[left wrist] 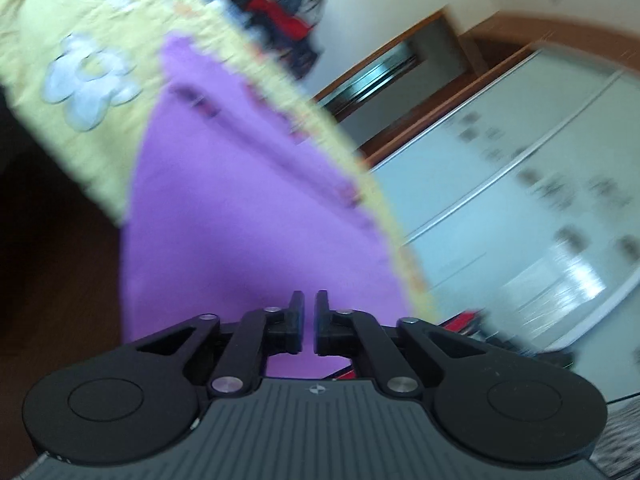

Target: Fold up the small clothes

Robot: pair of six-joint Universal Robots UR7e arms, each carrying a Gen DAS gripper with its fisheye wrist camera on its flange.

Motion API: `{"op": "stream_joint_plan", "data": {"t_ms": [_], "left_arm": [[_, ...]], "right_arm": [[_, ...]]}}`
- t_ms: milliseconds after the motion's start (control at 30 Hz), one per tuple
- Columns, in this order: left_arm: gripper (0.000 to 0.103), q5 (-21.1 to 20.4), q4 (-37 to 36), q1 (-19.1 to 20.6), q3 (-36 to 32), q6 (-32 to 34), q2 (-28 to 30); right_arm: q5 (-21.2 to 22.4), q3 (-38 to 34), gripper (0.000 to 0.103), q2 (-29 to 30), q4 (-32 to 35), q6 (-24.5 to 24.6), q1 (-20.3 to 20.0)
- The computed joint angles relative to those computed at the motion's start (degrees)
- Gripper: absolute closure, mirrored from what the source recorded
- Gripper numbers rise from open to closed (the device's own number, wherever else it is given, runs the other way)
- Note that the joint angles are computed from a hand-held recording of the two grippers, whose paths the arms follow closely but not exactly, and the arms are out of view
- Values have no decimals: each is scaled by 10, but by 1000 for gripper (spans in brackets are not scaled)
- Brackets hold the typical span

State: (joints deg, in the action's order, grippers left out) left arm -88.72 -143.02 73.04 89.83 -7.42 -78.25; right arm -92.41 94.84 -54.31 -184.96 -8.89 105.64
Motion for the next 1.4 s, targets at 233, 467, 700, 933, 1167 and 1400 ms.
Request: {"op": "stream_joint_plan", "data": {"t_ms": [233, 467, 700, 933, 1167, 1400], "left_arm": [[36, -53, 9, 87, 31, -36, 14], [21, -174, -18, 159, 22, -124, 74], [93, -239, -103, 169, 73, -168, 69], [99, -197, -153, 118, 87, -143, 28], [99, -199, -204, 81, 15, -145, 53], [99, -160, -191, 59, -93, -173, 120]], "right_arm": [[-2, 1, 101, -3, 0, 18, -6], [-12, -10, 100, 0, 17, 19, -2], [-9, -13, 100, 1, 22, 19, 0], [17, -19, 100, 4, 13, 25, -2], [60, -66, 100, 29, -5, 42, -20], [101, -210, 100, 109, 52, 83, -48]]}}
